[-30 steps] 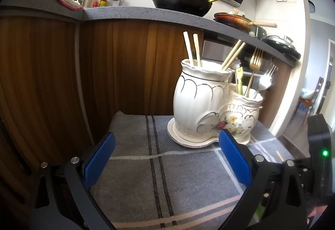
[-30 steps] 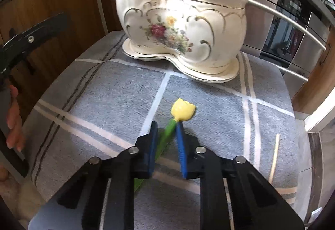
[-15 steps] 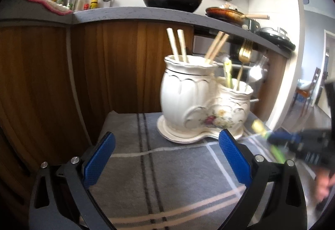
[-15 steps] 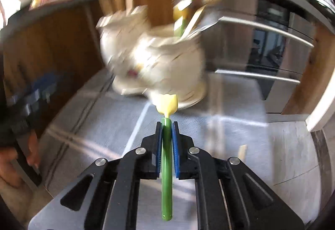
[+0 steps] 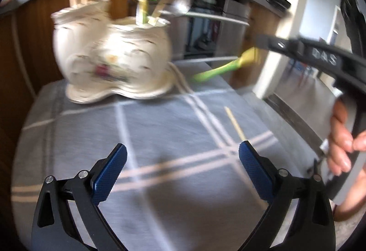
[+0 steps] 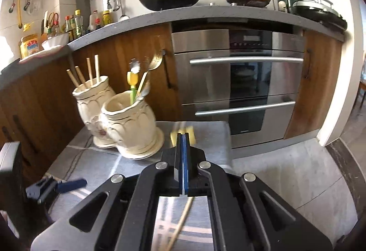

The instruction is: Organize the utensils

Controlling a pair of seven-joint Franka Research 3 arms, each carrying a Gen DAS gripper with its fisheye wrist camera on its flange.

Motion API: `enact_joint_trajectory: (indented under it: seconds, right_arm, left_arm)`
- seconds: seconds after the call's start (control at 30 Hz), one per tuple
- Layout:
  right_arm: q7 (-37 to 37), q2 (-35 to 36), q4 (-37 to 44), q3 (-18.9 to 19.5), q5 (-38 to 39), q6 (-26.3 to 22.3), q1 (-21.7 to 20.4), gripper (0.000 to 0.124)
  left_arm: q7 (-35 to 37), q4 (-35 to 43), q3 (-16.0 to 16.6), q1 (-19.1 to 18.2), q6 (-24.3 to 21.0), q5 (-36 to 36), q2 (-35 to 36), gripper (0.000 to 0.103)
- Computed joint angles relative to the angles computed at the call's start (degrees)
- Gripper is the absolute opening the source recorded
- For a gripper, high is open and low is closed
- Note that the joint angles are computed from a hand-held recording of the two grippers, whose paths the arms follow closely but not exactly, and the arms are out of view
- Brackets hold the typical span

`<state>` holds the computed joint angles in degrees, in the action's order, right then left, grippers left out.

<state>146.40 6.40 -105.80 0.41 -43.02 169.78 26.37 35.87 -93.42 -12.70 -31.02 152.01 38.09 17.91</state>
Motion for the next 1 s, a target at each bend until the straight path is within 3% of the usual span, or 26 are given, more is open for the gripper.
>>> enact_joint_trajectory:
  seconds: [0.07,0.17,0.33,0.6,0.77,0.83,0.87,0.9,1.0]
  right_arm:
    - [-11.6,0.6,-1.6,3.6,14.3,1.7,-3.3,0.000]
    - [-21.5,1.8,-1.9,5.1,26.4,0.5,-4.4,0.000]
    - [-26.0,3.0,-0.8,3.0,30.3,-2.5,-2.6,0.004]
    - [-37.6,12.6,13.1,2.5,35.4,-15.6,-0.3,0.027]
    - [-38.4,17.2,20.0,0.3,33.6,-23.2,2.2,0.027]
    - [-37.5,17.6,20.5,-0.7,31.7,-23.4,3.2,0.026]
    - [-37.2,17.7,20.6,-0.7,31.8,-23.3,3.2,0.014]
    - [-37.5,17.7,20.5,-0.4,32.5,-23.1,2.9,0.010]
    - [-38.4,16.6,18.4,0.2,34.0,-21.0,2.3,0.010]
  left_arm:
    - [1.4,2.1,-0.5,-0.4,-1.6,-0.9,1.7,0.097]
    - [1.3,3.1,0.0,-1.3,-2.7,-0.4,2.5,0.097]
    - [2.7,3.5,-0.1,-1.4,-2.4,-1.2,2.6,0.097]
    - [5.4,2.7,-0.7,-0.8,-1.4,-3.2,2.4,0.097]
    - [6.9,1.7,-1.1,-0.6,-0.7,-4.5,1.8,0.097]
    - [7.4,1.8,-1.1,-0.7,-0.6,-4.8,2.0,0.097]
    - [7.8,2.0,-1.2,-0.7,-0.5,-4.9,2.1,0.097]
    - [8.0,2.2,-1.2,-0.7,-0.6,-5.2,2.4,0.096]
    - [9.1,3.4,-1.4,-1.1,-1.3,-5.9,3.3,0.096]
